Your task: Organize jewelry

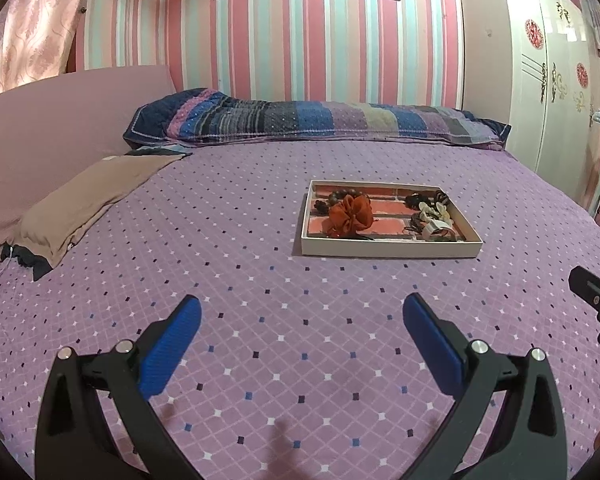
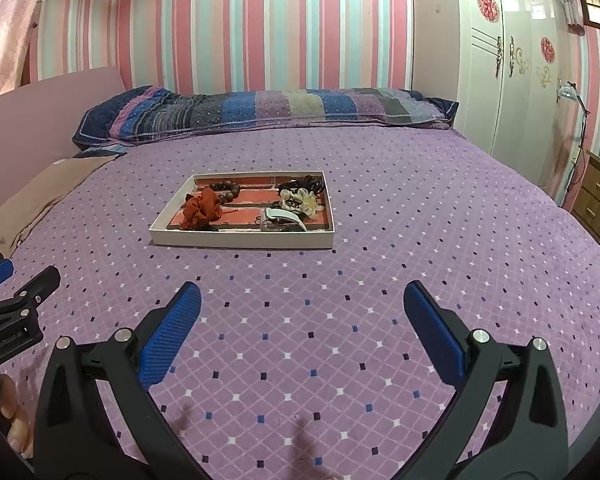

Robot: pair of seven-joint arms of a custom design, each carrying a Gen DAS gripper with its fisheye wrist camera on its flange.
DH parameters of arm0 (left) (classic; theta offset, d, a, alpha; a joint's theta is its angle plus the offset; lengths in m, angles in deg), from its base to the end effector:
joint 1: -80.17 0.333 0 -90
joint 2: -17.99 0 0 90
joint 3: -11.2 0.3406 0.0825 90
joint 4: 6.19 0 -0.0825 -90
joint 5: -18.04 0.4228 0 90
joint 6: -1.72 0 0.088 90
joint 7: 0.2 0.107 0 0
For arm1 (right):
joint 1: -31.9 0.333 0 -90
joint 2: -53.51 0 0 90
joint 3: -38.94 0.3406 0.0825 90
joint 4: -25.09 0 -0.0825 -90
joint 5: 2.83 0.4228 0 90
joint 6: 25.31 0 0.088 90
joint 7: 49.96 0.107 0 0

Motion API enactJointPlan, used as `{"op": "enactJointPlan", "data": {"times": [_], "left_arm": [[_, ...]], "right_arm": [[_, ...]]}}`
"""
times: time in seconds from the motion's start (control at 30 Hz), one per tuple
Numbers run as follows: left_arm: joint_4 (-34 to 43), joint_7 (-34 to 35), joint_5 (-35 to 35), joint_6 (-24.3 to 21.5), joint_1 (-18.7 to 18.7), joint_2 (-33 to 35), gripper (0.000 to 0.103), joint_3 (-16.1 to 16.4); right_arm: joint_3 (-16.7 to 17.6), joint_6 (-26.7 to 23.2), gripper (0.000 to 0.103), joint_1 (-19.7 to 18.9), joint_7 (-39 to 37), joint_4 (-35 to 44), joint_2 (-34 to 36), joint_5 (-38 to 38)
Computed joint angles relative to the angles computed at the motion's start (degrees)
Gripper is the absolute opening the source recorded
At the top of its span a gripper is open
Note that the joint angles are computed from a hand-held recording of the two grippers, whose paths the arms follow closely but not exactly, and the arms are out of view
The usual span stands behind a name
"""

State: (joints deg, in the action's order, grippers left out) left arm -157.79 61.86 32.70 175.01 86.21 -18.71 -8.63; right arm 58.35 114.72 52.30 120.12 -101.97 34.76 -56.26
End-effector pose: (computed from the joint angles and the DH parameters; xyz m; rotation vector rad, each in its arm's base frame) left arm 0.4060 -0.1371 0.5482 -1.5733 1.6338 -0.8845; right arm 0.3984 0.3527 0.5728 -1.5540 1.7214 -0.9110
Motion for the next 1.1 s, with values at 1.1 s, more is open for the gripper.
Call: {"op": "enactJointPlan", "data": {"times": [1.1], "left_arm": [[-0.55, 0.68, -0.17, -0.28, -0.93, -1.86, 0.099, 0.27]], "right_arm": [[0.57, -1.97, 0.099, 0.22, 1.09, 0.25, -0.74, -1.51]]}}
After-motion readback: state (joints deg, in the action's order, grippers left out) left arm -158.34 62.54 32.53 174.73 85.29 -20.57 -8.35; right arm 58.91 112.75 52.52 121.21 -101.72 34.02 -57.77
